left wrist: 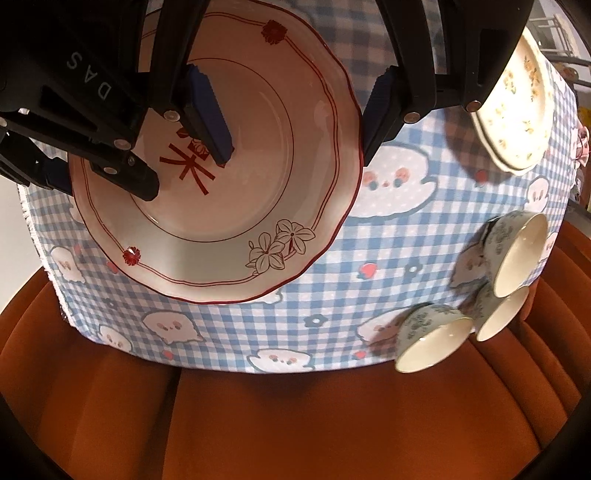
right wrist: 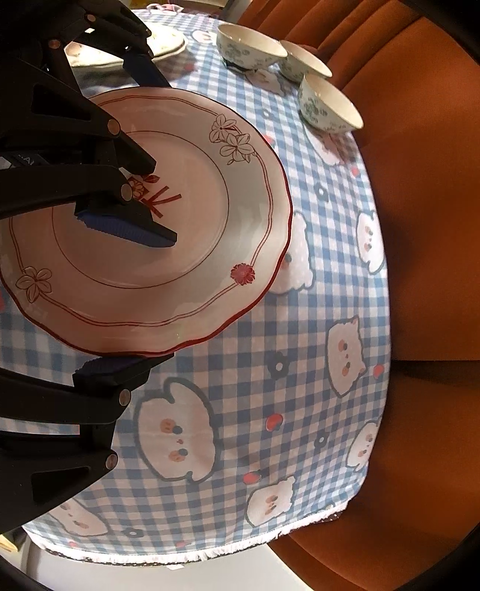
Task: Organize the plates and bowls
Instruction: 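Lift the red-pattern plate with the right tool and carry it toward the plate stack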
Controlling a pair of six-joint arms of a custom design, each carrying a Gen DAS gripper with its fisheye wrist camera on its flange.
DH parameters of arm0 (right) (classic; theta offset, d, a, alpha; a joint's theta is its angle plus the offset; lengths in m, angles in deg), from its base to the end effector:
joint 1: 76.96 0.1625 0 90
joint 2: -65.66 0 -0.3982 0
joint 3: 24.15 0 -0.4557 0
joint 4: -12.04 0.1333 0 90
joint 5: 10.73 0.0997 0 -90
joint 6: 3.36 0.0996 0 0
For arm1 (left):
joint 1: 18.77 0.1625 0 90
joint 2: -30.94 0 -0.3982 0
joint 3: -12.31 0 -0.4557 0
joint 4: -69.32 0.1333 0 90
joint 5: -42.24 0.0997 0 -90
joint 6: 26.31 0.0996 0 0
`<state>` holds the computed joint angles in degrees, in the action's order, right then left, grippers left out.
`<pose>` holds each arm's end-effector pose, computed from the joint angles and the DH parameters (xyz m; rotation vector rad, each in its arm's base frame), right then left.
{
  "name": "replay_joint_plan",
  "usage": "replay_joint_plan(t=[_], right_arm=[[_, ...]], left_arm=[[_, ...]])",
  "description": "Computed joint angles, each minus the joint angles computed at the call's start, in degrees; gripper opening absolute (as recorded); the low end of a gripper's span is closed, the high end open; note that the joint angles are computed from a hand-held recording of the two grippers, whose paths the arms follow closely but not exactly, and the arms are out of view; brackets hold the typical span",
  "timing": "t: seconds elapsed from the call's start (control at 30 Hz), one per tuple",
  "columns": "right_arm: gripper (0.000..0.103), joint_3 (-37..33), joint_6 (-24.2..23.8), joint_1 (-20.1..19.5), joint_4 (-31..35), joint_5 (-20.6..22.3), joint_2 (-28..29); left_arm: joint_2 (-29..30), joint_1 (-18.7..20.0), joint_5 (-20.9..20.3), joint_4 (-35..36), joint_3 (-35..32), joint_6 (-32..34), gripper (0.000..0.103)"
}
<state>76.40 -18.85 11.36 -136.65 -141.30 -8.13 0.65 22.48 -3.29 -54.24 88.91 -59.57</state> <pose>0.0497 -0.6444 0.3282 0.0353 -2.3284 0.5273 -0.4226 -0.6407 -0.0575 0.4287 2.3450 -0.4380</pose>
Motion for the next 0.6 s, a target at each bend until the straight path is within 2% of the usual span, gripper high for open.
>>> replay_joint_plan(t=[0.27,0.6], right_arm=[[0.058,3.26,1.93,4.6,-3.68,-3.34,-0.19],[0.058,4.95,9.7,12.29,-4.34,-8.79,3.76]], left_arm=[[-7.88,-0.04,-0.56,-5.62,9.38,1.91,0.068],[-19.4,2.12,-1.76,-8.83,19.64,5.92,0.069]])
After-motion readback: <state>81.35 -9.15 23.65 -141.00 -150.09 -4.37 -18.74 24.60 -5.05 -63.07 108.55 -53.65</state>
